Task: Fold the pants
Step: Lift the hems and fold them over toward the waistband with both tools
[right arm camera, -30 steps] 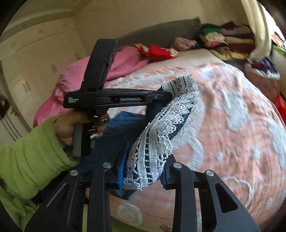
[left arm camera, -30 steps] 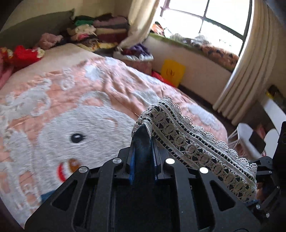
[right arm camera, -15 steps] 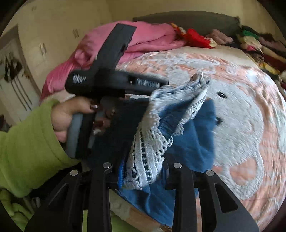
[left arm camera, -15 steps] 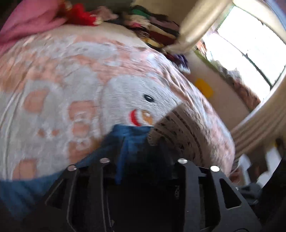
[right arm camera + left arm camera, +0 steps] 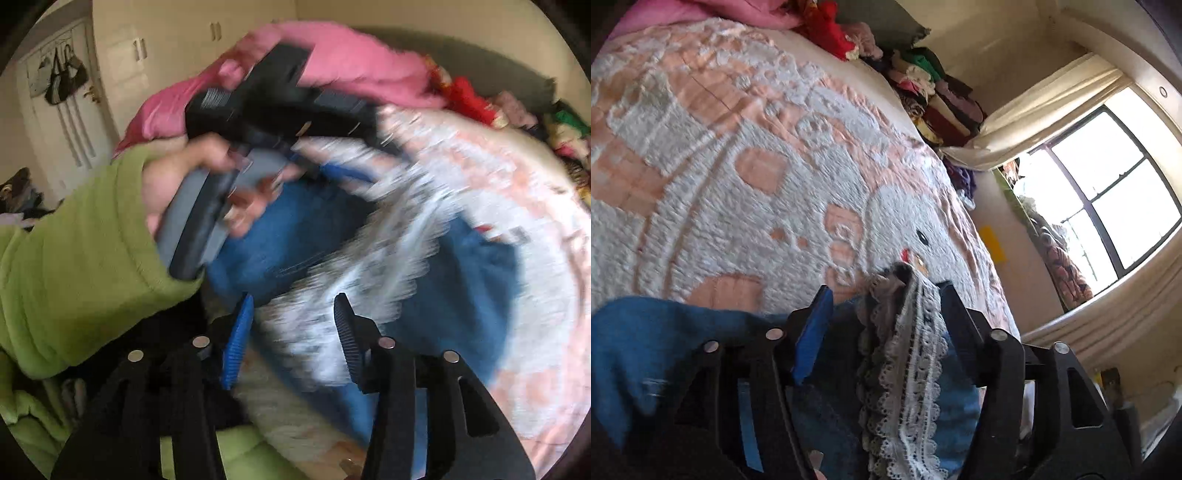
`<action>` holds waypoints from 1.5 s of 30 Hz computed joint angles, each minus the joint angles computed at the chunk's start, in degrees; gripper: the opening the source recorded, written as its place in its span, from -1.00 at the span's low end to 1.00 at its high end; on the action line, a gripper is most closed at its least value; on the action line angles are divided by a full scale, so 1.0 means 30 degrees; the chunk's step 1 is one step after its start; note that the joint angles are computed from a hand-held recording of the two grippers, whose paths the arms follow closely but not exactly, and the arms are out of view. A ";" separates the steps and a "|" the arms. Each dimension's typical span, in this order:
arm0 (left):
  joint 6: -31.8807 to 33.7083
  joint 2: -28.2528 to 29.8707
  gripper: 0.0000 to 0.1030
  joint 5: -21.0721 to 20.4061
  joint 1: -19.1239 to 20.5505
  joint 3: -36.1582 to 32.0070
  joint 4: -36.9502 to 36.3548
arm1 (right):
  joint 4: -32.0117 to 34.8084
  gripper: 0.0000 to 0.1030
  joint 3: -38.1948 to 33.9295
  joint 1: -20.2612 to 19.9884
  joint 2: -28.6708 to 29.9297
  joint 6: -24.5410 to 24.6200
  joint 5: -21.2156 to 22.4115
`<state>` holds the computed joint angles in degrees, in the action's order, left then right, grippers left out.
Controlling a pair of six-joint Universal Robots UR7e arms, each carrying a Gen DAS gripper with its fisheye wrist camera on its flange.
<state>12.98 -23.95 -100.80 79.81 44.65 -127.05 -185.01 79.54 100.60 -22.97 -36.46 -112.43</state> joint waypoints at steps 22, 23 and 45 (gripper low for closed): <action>0.2172 -0.0008 -0.39 0.4746 -0.0946 0.1286 -0.1352 | 0.2953 -0.60 -0.6383 -0.2616 0.1177 0.4407 -0.3147; 0.2188 -0.0116 -0.32 0.4688 -0.0943 0.1427 -0.1555 | 0.2723 -0.49 -0.6384 -0.2534 0.1225 0.4188 -0.3491; 0.1277 -0.6233 0.21 0.5962 -0.1164 1.0446 -0.4504 | -0.3651 0.33 0.3497 -0.1255 -0.2336 0.1632 -0.1491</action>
<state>16.81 -42.65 -82.92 76.32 75.99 -140.56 -195.97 90.03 96.83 -29.98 -31.57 -116.90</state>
